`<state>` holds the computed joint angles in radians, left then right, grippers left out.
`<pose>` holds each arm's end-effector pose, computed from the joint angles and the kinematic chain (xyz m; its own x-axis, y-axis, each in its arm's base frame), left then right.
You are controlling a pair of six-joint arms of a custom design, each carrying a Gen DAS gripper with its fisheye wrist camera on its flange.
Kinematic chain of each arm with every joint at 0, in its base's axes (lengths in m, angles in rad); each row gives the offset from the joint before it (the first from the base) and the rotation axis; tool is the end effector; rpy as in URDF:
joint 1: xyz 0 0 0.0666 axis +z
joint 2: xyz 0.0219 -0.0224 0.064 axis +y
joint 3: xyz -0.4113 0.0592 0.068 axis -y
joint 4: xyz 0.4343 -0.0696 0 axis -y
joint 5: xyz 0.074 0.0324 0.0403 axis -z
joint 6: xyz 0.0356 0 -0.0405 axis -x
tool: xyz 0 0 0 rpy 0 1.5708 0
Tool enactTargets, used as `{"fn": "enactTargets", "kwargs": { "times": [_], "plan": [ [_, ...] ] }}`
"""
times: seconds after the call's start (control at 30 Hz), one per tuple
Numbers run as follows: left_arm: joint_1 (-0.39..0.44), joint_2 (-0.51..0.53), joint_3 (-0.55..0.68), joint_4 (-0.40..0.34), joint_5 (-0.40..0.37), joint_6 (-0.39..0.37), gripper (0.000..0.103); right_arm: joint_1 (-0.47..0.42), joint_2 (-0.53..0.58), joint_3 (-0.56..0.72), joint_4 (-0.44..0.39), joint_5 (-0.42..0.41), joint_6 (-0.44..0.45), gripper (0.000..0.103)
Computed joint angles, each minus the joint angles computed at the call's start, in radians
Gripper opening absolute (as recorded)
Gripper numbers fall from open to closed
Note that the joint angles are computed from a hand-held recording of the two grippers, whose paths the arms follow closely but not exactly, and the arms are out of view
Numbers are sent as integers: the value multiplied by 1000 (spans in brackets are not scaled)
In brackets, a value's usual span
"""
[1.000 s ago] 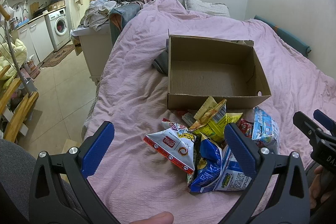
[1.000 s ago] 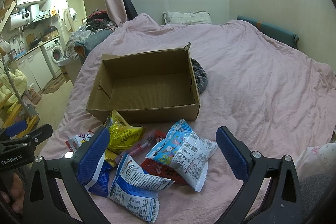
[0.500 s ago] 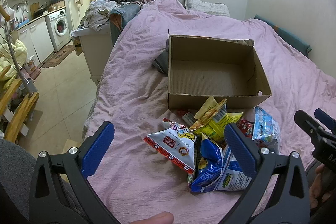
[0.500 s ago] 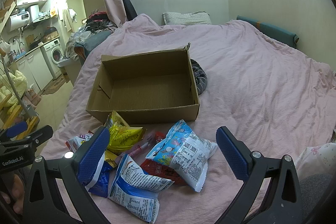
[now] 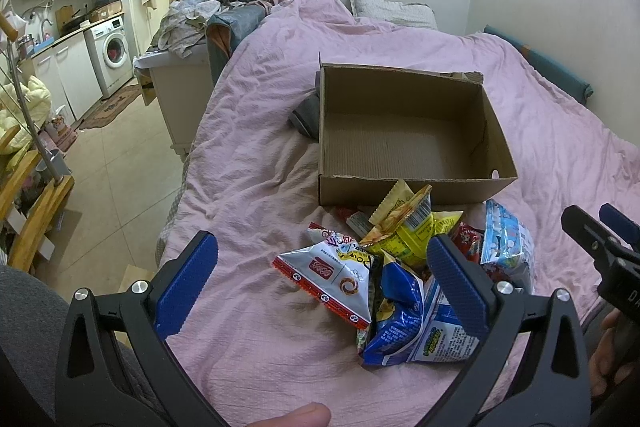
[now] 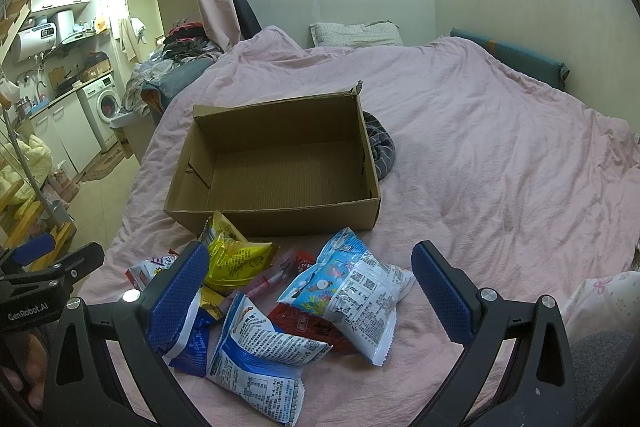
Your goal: Organize snacks
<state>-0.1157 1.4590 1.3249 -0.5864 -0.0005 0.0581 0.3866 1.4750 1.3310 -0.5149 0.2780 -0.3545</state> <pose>0.5525 -0.0646 0.4164 -0.6609 0.0184 -0.7502 0.0768 0.9961 -0.0433 0.5276 0.2038 0.4178 -0.5879 0.1211 -0.7998 0.0453 0.9921 0.1169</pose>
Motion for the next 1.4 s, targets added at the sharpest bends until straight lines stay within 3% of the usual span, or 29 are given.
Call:
{"fn": "enactTargets", "kwargs": {
  "times": [0.33, 0.47, 0.57, 0.63, 0.8, 0.87, 1.1, 1.27, 1.33, 1.4],
  "plan": [
    [2, 1, 4, -11, 6, 0, 103, -9, -1, 10, -14, -10, -28, 103],
    [11, 16, 34, -64, -9, -1, 103, -60, -15, 21, -34, -94, -106, 103],
    [23, 37, 70, -120, -11, 2, 103, -122, -7, 44, -76, -191, -196, 103],
    [35, 56, 99, -169, 0, 14, 103, -165, 25, 87, -159, -271, -256, 103],
    [47, 129, 188, -295, 30, 18, 103, -246, 170, 201, -377, -564, -379, 103],
    [50, 163, 225, -350, 36, 17, 103, -259, 223, 221, -409, -660, -425, 103],
    [58, 219, 288, -425, 30, 53, 103, -238, 364, 291, -465, -722, -467, 103],
    [62, 257, 335, -478, 35, 52, 103, -215, 424, 352, -516, -680, -430, 102],
    [65, 280, 366, -509, 40, 57, 103, -207, 416, 341, -505, -657, -410, 93],
    [66, 310, 400, -546, 33, 58, 103, -200, 395, 316, -481, -645, -395, 74]
  ]
}}
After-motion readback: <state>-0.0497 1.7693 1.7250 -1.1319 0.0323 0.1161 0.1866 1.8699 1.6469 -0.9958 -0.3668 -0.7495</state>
